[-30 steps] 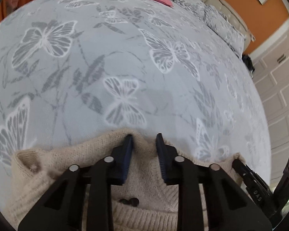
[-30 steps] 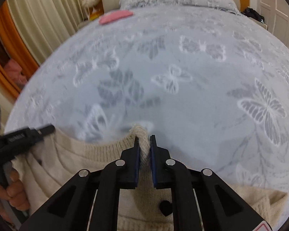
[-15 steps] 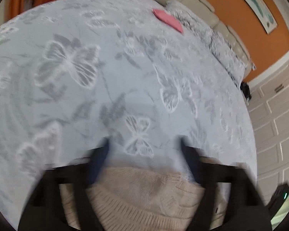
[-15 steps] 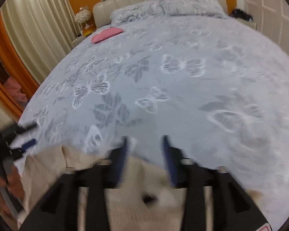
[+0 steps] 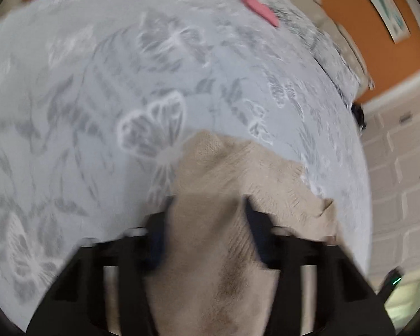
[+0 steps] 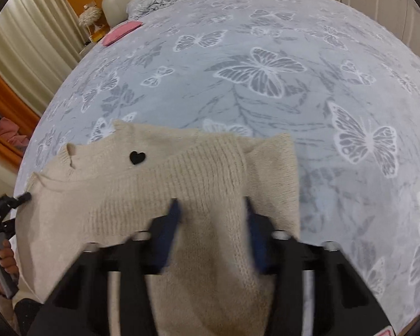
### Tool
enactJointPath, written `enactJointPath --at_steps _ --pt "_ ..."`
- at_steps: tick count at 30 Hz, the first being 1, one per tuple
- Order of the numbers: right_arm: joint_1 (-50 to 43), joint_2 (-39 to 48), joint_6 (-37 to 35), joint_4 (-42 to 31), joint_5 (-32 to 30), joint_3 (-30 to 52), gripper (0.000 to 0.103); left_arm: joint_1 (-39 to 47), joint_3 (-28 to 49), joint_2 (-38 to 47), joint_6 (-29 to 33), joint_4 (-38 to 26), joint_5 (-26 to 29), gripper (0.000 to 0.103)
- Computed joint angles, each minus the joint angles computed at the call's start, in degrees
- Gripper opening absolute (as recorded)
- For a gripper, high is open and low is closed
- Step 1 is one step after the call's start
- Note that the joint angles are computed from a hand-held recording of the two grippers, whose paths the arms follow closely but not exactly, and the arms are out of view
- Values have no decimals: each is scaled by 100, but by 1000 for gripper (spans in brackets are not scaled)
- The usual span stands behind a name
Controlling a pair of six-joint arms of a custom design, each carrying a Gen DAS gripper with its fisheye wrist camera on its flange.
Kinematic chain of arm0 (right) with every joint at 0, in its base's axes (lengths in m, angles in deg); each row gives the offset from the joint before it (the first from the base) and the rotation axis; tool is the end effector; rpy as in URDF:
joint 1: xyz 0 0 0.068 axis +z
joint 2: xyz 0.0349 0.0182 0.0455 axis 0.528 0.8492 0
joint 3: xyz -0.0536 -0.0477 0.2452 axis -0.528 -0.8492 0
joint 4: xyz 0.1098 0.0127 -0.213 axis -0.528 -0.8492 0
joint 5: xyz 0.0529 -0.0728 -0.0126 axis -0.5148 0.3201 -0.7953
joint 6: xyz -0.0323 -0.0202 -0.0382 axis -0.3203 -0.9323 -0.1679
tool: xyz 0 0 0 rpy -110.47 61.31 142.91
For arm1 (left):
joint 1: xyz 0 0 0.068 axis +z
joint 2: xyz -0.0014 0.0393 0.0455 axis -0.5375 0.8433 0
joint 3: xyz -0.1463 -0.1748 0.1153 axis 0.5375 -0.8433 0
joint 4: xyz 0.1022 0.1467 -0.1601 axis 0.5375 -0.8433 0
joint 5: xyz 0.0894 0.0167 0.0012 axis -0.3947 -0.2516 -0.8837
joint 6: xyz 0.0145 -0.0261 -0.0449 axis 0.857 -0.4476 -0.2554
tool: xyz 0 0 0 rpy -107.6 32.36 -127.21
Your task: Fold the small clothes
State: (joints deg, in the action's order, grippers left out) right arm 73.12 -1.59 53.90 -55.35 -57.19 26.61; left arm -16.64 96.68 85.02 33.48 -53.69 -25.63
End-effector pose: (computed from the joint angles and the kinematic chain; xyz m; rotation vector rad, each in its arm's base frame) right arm 0.1695 0.1349 0.1137 0.5822 2.5685 0.2330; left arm 0.3376 0.0767 0.1185 -0.2116 2.6383 -0.6639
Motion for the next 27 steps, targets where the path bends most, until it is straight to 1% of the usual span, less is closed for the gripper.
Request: enactJointPath --at_steps 1,3,6,8,9,10,11,12,13,14,15,16,17,18,19,20,21,22,23,24,25,27 --pt "-8 -22 -23 99 -6 -34 11 -52 -91 -116 53 63 -58 18" --pt "99 -263 117 -46 205 36 9 -49 -141 -257 -1 92 -3 15" --pt "405 -1114 192 -697 1005 283 9 32 -231 -712 -173 171 341 14" --pt "397 -1378 86 -894 1318 405 9 54 -219 -866 -267 260 501 14" --pt "265 -1291 -20 -949 1305 480 9 -8 -227 -897 -379 391 461 15" --pt "31 -1101 -159 -856 1128 488 10 -111 -205 -841 -488 528 288 16" --pt "-279 -796 -304 -595 843 406 13 -213 -158 -696 -563 625 80 17" --pt "-677 -210 -422 -309 372 368 15 -370 -31 -350 -607 733 -209 23" --pt "-977 312 -399 -175 -18 368 15 -497 201 34 -638 664 -477 24" --pt "-1186 546 -377 46 -308 227 15 -539 319 237 -700 575 -671 24" --pt "-1110 492 51 240 -174 96 15 -496 295 352 -865 612 -715 25" --pt "-957 151 237 182 9 -1 16 -395 146 244 -961 768 -514 27" --pt "-685 -222 390 -300 363 153 20 -289 -2 53 -1025 846 -372 28" --pt "-429 -390 526 -719 702 366 20 -219 -102 -150 -1053 847 -342 33" --pt "-97 -559 554 -1058 1048 662 20 -139 -282 -470 -1119 894 -280 41" --pt "28 -625 483 -1051 1036 806 20 -98 -417 -690 -1179 955 -168 45" --pt "106 -510 364 -768 776 979 20 -97 -522 -867 -1231 981 -50 54" --pt "136 -262 306 -344 444 1085 20 -178 -635 -1063 -1306 948 82 60" --pt "153 16 284 -100 215 1218 20 -298 -721 -1166 -1355 941 188 62" --pt "202 582 175 446 -266 1421 20 -412 -737 -1167 -1319 934 275 66" --pt "260 1058 149 483 -495 1746 20 -704 -817 -1162 -1077 934 291 66" --pt "498 2097 -100 314 -789 2561 20 -1101 -931 -1041 -622 929 -37 67"
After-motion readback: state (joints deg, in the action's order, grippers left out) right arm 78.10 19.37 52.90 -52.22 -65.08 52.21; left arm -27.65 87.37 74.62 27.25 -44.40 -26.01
